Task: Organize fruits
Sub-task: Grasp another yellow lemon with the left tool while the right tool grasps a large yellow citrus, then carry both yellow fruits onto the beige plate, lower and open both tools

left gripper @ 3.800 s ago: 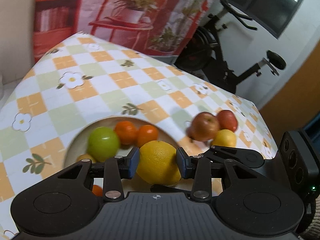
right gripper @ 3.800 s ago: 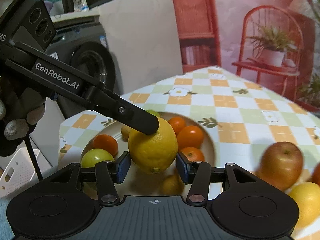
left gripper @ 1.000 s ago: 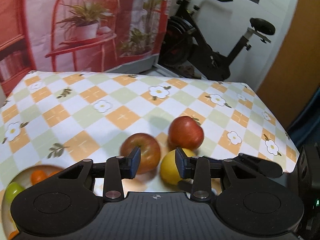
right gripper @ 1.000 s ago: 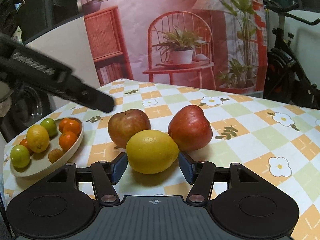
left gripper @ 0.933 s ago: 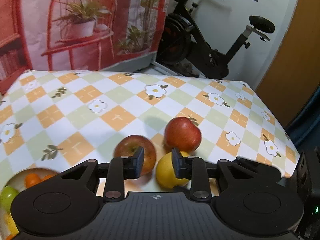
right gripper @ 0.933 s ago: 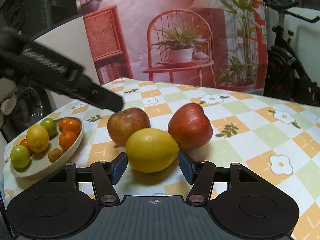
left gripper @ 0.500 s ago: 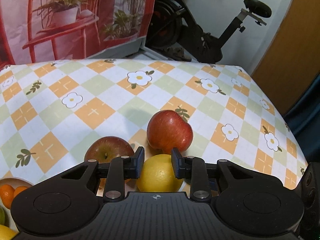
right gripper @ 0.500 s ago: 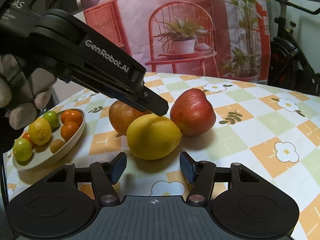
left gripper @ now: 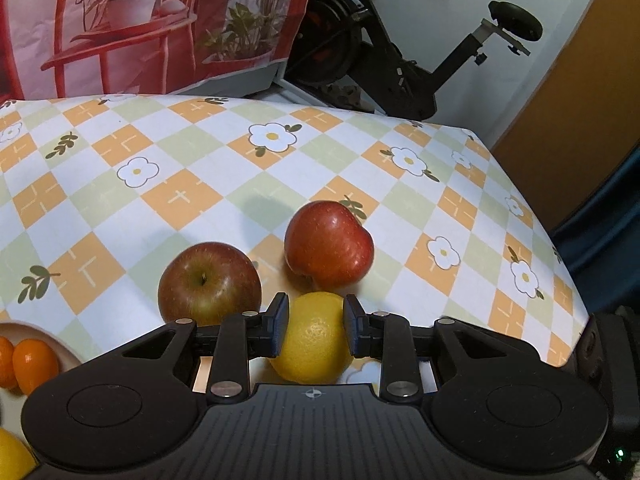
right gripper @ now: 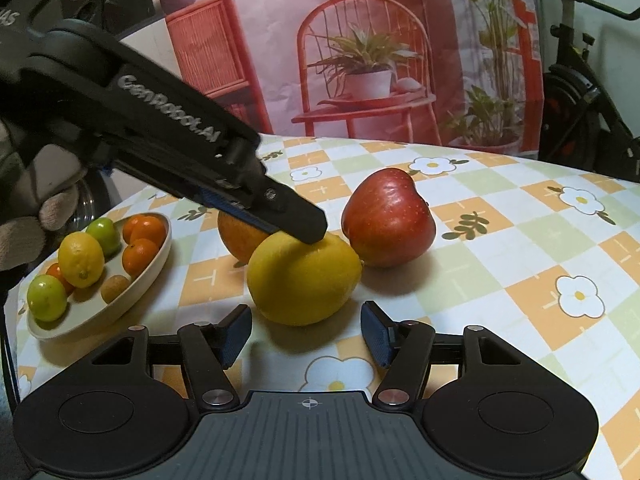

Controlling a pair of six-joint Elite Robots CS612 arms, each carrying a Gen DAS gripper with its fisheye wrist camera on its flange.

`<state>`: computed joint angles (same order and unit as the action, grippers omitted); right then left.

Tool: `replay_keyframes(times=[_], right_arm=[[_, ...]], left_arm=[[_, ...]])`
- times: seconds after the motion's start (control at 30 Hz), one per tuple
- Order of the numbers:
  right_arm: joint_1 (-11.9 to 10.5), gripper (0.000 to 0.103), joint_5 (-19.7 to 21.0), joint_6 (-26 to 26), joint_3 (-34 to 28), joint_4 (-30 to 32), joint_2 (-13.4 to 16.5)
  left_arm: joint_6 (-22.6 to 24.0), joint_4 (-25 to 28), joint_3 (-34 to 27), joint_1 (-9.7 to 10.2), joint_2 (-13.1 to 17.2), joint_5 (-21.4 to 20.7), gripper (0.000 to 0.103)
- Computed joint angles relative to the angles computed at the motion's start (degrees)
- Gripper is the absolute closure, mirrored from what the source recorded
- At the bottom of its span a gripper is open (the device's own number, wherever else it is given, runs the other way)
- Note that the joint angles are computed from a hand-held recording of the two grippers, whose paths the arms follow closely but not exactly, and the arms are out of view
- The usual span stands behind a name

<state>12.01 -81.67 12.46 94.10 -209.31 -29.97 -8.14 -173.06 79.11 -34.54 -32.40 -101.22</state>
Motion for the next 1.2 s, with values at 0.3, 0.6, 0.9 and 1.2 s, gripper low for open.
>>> replay_keyframes(times=[0.3,0.6,0.9,1.2], right_arm=[[0.69,0.049,-1.27,-0.31,-2.04,1.33,0.71],[0.41,0.050,-0.38,0.31,-1.80,0.48,0.79],[-0.03,0.051,1.04,1.40,-1.18,-0.74,0.79],[-0.01,0.049,1.09,1.29,-1.43,0.60,0.62]], left_arm=[[-2.19,-0.89,1.04,0.14,-0.36,0.04,0.072],[-1.66,-1.50,0.70,0.08,-0.01,0.03,0.071],[-2.06,-1.58,-0.31,0.49,0.79,-1.25,0.070],[-2.74,-1.95,-0.16,0.61,0.96,-2.07,0.066]])
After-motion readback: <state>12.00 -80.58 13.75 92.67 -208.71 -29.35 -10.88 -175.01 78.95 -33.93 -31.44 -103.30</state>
